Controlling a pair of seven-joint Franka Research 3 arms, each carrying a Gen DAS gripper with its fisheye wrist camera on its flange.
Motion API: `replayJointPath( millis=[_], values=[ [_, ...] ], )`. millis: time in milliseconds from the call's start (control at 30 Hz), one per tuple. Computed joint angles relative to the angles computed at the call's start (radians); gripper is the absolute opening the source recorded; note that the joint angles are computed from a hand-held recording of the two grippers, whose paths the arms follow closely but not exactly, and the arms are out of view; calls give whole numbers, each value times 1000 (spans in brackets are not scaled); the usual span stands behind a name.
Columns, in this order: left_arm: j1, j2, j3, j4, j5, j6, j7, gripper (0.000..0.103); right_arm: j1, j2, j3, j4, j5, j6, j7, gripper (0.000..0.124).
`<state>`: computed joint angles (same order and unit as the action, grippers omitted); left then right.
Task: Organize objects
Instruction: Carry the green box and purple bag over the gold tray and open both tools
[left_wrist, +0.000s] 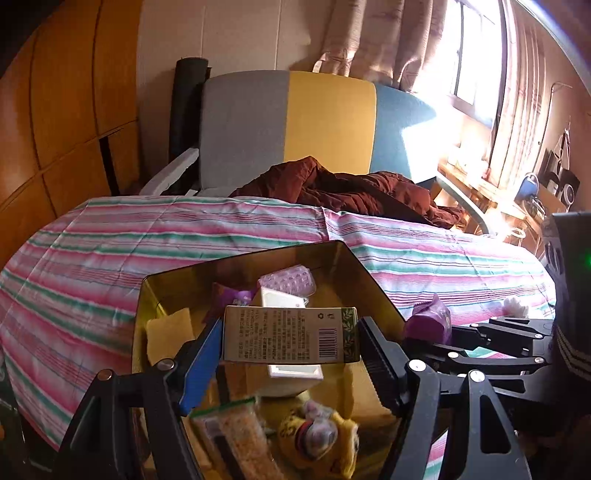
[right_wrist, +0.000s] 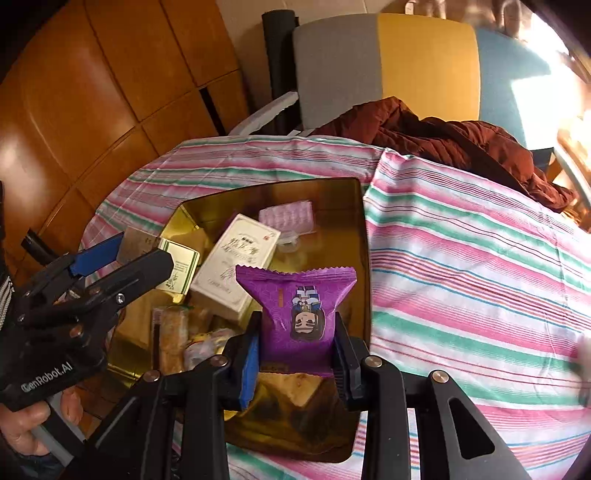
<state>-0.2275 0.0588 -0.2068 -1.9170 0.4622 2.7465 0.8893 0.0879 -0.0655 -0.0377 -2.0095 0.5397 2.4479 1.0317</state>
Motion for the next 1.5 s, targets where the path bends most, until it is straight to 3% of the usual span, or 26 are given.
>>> replayJointPath(
  millis=[300,833,1000,1200,1400,1500],
  values=[
    [-23,110,2,143,-10,-50,40,73,-22,106,-1,118,-1,-9,16,34],
    [4,223,-16,274,-218,-58,168,74,-39,208,22,209,8,-49,17,34],
    [33,251,-47,302,-329,-62,246,74,-38,227,26,230,5,-44,25,34],
    [35,258,-39,306,-385,-73,245,75,-35,247,30,247,-7,-49,37,38],
    [66,253,-73,290,-489,-54,308,83,-42,238,31,230,3,-59,44,40],
    [42,239,-42,278,-456,-29,257,83,-42,220,29,209,8,-62,45,46]
  ],
)
